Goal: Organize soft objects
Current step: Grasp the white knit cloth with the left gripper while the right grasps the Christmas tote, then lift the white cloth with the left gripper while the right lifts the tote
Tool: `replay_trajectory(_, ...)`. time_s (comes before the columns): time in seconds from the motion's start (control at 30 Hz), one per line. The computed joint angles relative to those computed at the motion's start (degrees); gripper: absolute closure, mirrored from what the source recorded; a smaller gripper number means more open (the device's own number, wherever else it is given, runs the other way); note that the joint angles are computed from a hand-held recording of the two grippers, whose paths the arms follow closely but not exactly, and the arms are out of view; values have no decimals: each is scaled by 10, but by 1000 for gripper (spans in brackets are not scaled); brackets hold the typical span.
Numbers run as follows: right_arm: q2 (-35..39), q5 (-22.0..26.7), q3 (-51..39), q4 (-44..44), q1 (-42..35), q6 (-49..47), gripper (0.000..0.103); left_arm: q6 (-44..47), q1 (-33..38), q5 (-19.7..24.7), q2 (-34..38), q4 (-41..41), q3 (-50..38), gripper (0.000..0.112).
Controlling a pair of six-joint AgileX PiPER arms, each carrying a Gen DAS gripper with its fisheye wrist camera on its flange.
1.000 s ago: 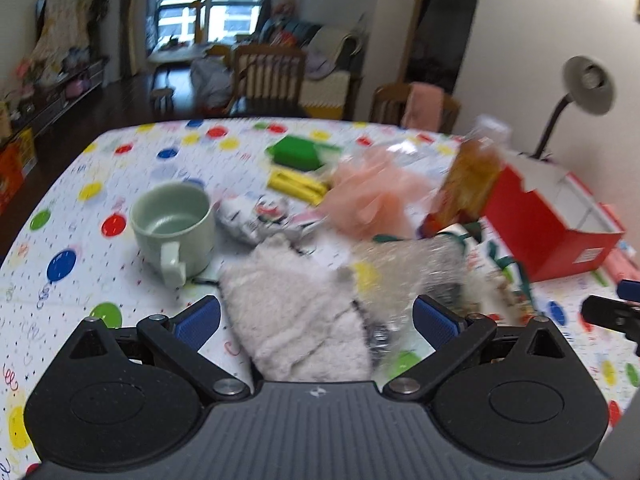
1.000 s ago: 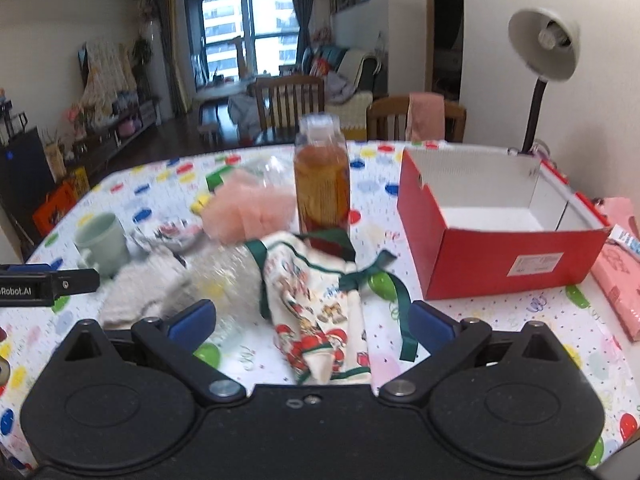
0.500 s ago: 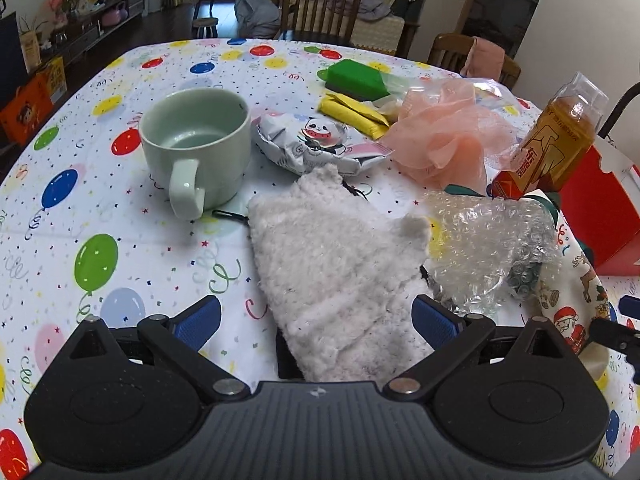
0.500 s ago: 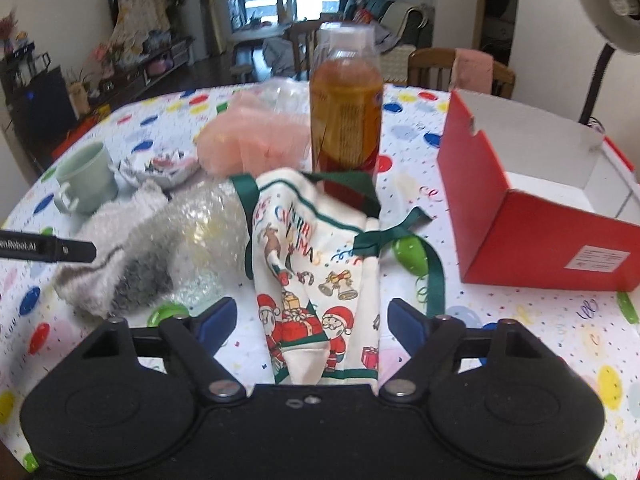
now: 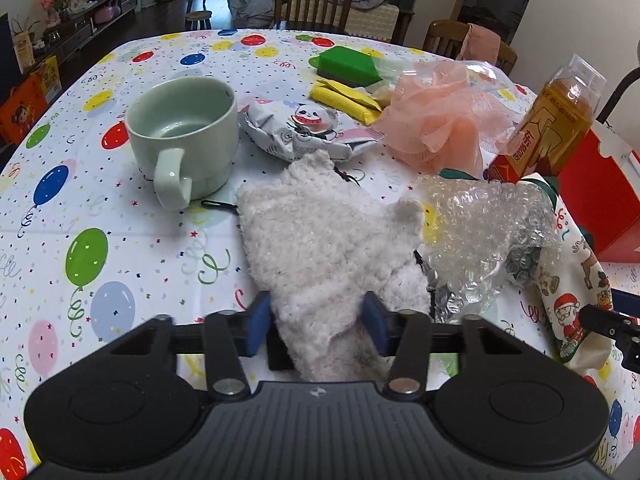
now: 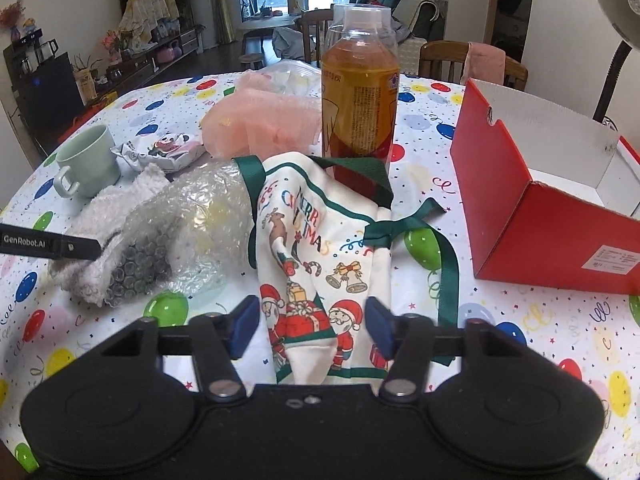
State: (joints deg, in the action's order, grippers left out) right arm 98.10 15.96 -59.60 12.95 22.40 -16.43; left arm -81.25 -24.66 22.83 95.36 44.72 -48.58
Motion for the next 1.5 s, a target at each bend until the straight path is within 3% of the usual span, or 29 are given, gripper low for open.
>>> replay_trajectory(0.2, -4, -10, 7, -80, 5, 81, 77, 29, 6, 10, -1, -6, -4, 95)
replay_trajectory(0.27, -11, -14, 11, -93, 4, 98, 87, 16, 4, 8, -13, 13, 3, 99)
replay_trajectory(0.37, -25, -25, 20, -123, 4, 136, 92, -12, -5, 17, -31, 57, 10, 102)
replay_trajectory(0.7, -88, -3, 27, 20, -29, 34, 96, 46, 16, 10, -89, 37, 17, 104)
replay_trajectory(1.07, -166, 38, 22, 47, -48, 38, 97, 197, 42, 5, -171, -68, 23, 104)
replay_trajectory(1.27, -198, 47, 11, 21, -55, 70, 98, 297, 59, 2, -201, -164, 14, 105)
replay_trajectory(1.5, -216, 60, -7, 54, -80, 41, 98, 416, 64, 8, -219, -272, -25, 105)
